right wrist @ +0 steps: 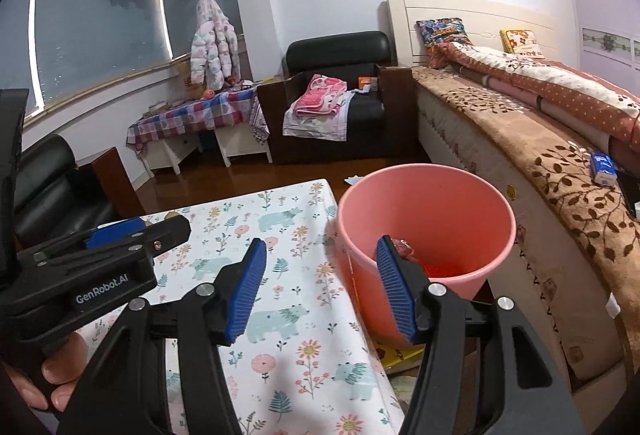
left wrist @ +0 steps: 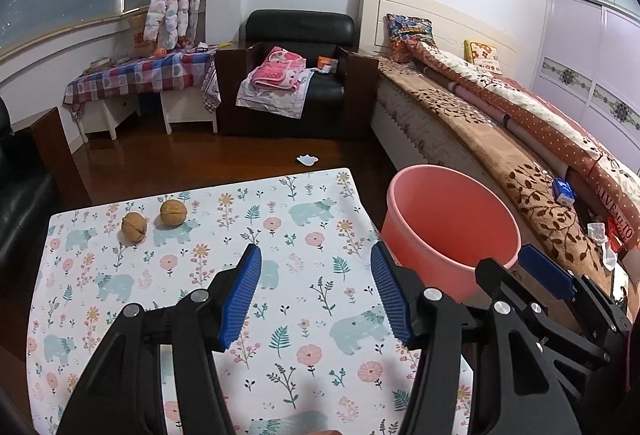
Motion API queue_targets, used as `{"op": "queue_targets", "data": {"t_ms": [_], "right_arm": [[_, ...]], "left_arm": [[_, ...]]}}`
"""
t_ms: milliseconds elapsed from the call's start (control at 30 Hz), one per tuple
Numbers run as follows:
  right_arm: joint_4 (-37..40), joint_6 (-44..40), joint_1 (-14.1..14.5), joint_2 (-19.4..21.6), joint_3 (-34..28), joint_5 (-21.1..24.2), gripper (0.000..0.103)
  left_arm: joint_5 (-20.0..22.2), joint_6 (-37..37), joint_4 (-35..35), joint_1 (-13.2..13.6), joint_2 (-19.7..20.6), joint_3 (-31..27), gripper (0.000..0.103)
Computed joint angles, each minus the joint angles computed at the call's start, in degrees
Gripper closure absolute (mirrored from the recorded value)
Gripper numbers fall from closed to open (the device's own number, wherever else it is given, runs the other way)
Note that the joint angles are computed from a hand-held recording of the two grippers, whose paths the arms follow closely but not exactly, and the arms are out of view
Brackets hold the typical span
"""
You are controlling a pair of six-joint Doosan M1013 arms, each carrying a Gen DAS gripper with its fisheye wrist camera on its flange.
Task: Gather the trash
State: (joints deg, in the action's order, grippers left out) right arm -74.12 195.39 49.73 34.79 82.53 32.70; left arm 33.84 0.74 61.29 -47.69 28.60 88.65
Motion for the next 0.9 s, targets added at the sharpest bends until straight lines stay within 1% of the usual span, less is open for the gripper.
{"op": "queue_targets", "data": {"t_ms": [333,633,900], "right_arm": [[-0.1,1.2,0.0,-0.2,0.4,0.9,0.045],[-0.6,2.2,0.1,-0.4,0.5,1.6,0.045],[-2.0,3.3,0.6,-0.7,0.7,3.2,0.045]], "left_arm": [[-0.1,0.7,-0.4,-0.2,0.5,-0.5,0.047],[-0.5,0.8,0.9,-0.5,0.5,-0.4,0.047],[-0.7,0.6,1.5,-0.8,0.5,-0.6,0.047]]}}
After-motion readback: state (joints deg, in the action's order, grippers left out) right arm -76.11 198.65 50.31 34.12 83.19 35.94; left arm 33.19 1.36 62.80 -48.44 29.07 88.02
